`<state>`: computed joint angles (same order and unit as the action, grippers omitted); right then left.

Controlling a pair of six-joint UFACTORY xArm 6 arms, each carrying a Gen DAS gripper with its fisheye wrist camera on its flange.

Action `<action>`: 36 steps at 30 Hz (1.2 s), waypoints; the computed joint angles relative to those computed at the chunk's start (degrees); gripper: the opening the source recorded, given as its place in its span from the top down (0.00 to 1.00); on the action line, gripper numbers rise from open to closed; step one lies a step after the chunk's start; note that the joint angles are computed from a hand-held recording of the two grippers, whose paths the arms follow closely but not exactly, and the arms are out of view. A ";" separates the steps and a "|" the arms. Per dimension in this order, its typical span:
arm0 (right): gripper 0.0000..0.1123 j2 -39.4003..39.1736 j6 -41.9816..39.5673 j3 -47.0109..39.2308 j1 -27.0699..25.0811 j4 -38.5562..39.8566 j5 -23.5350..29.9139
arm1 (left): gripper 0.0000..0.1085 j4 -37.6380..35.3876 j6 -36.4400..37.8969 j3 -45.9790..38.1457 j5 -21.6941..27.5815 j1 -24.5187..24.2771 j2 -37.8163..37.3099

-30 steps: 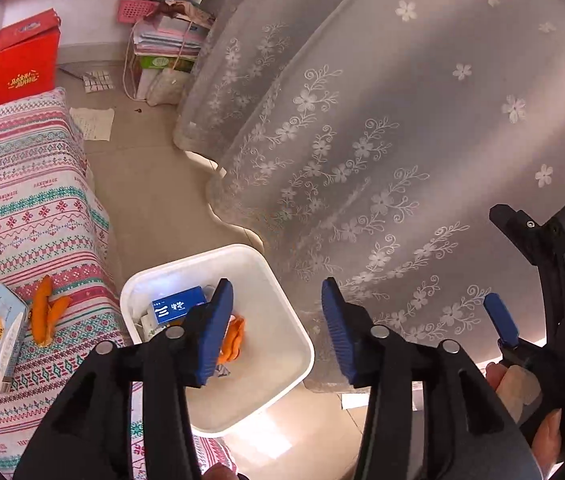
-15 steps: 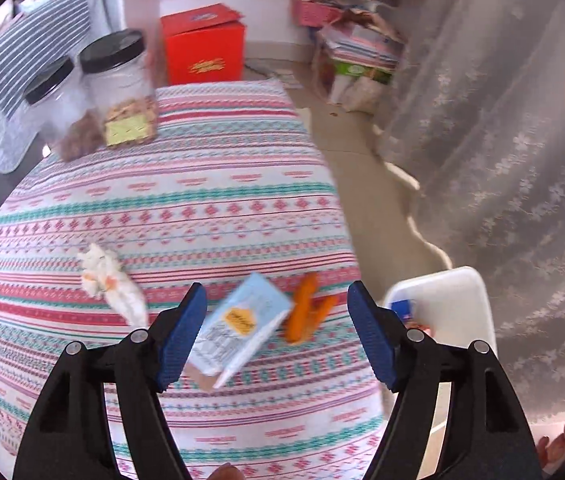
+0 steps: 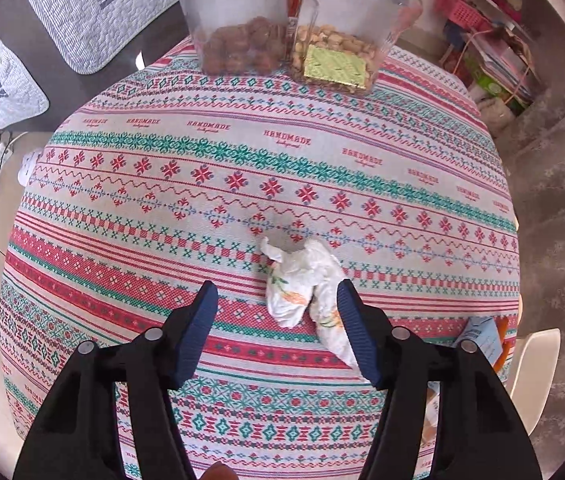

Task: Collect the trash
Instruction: 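Grasp the crumpled white tissue with the left tool, then grasp a second white tissue with the right tool while the left tool holds its tissue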

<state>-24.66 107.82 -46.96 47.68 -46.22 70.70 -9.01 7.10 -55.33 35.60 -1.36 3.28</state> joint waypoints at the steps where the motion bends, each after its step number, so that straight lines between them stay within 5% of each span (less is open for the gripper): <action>1: 0.14 0.30 -0.17 -0.20 -0.06 0.03 -0.09 | 0.52 0.94 -0.15 0.05 0.00 0.32 0.34; 15: 0.14 6.87 -4.11 -4.73 -0.95 1.16 -3.35 | 0.56 -5.58 6.29 -2.06 0.02 -0.92 5.39; 19: 0.14 8.06 -4.91 -5.50 -1.29 1.72 -4.42 | 0.72 -8.47 7.61 -4.36 2.58 -1.31 7.09; 22: 0.15 8.66 -5.36 -5.53 -2.04 2.66 -7.43 | 0.73 -8.78 7.87 -4.10 3.61 -0.42 6.32; 29: 0.14 14.11 -10.31 -9.41 -1.56 4.22 -14.14 | 0.74 -15.46 10.40 0.65 6.63 9.57 -4.62; 36: 0.15 28.77 -27.09 -21.42 -0.52 12.22 -22.46 | 0.73 -32.70 21.43 3.78 17.10 24.79 -18.17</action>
<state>4.11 80.73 -68.38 47.16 -34.00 48.25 -41.71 28.53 -51.55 52.69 23.43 -14.89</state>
